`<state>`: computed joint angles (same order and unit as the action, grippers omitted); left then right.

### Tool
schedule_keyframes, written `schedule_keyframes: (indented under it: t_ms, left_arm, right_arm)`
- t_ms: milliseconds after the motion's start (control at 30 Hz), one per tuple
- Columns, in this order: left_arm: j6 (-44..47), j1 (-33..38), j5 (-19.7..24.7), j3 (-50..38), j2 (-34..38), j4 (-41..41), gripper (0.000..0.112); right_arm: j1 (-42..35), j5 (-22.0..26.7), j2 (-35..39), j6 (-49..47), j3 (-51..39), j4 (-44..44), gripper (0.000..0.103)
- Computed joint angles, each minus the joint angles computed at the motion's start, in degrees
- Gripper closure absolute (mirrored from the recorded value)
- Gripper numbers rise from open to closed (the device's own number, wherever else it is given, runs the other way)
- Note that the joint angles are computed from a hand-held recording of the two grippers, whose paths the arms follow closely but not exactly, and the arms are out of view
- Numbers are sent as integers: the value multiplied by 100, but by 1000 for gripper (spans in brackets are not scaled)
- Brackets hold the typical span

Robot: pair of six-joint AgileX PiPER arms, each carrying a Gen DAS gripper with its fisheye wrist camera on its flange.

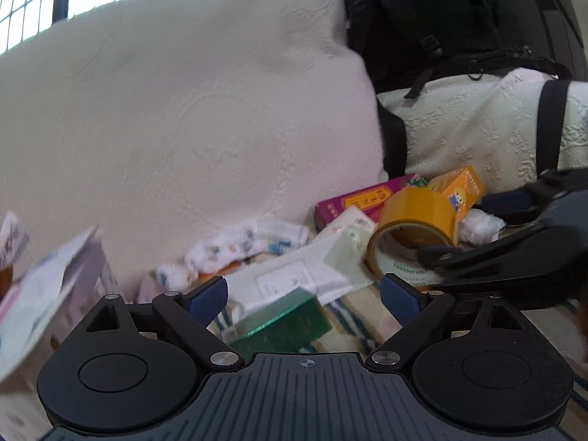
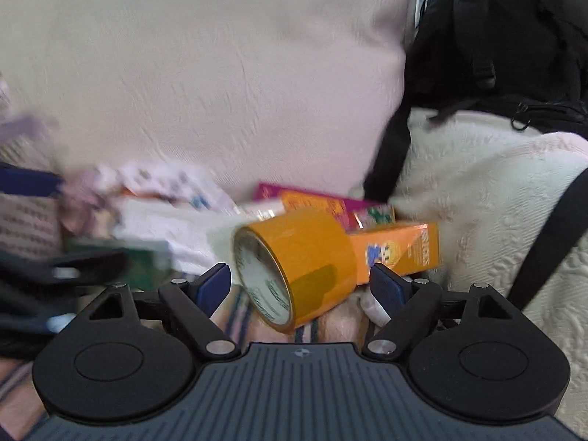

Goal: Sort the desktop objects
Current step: 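Move the right tool to the yellow tape roll and grasp its rim, then lift the tape roll with the right tool while the left tool closes on it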

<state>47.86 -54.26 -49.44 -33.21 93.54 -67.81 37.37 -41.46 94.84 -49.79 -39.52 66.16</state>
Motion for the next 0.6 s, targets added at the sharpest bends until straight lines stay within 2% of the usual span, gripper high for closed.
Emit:
schedule_keyframes:
  t_ms: [67, 133, 167, 200, 267, 333, 400, 500, 567, 600]
  left_arm:
    - [-114, 39, 9, 103, -53, 49, 16]
    - [-309, 122, 122, 214, -133, 215, 16]
    - [-364, 127, 124, 252, -145, 242, 16]
    - [-404, 139, 124, 282, -156, 277, 16]
    - [-420, 165, 111, 297, -147, 328, 16]
    - [-448, 207, 116, 297, -146, 468, 16]
    - [-417, 211, 145, 255, -113, 605, 16]
    - [-479, 143, 216, 153, -28, 818, 15]
    - [-404, -8, 366, 47, 26, 823, 15]
    - [-367, -124, 438, 23, 34, 799, 15]
  right_arm:
    - [-92, 30, 343, -112, -307, 194, 18]
    - [-136, -244, 637, -35, -503, 329, 19]
    - [-231, -265, 706, 64, -550, 309, 22]
    - [-365, -160, 694, 251, -536, 217, 36]
    - [-782, 367, 393, 1207, -233, -473, 58]
    - [-1117, 619, 73, 2139, 115, -1129, 68]
    - [-1403, 836, -291, 2930, 518, -1928, 82]
    - [-1715, 1285, -976, 3773, 1031, -2993, 83]
    - [-1602, 1464, -1326, 3459, 1235, -2906, 83]
    - [-1451, 1473, -1453, 3079, 1301, -2530, 83]
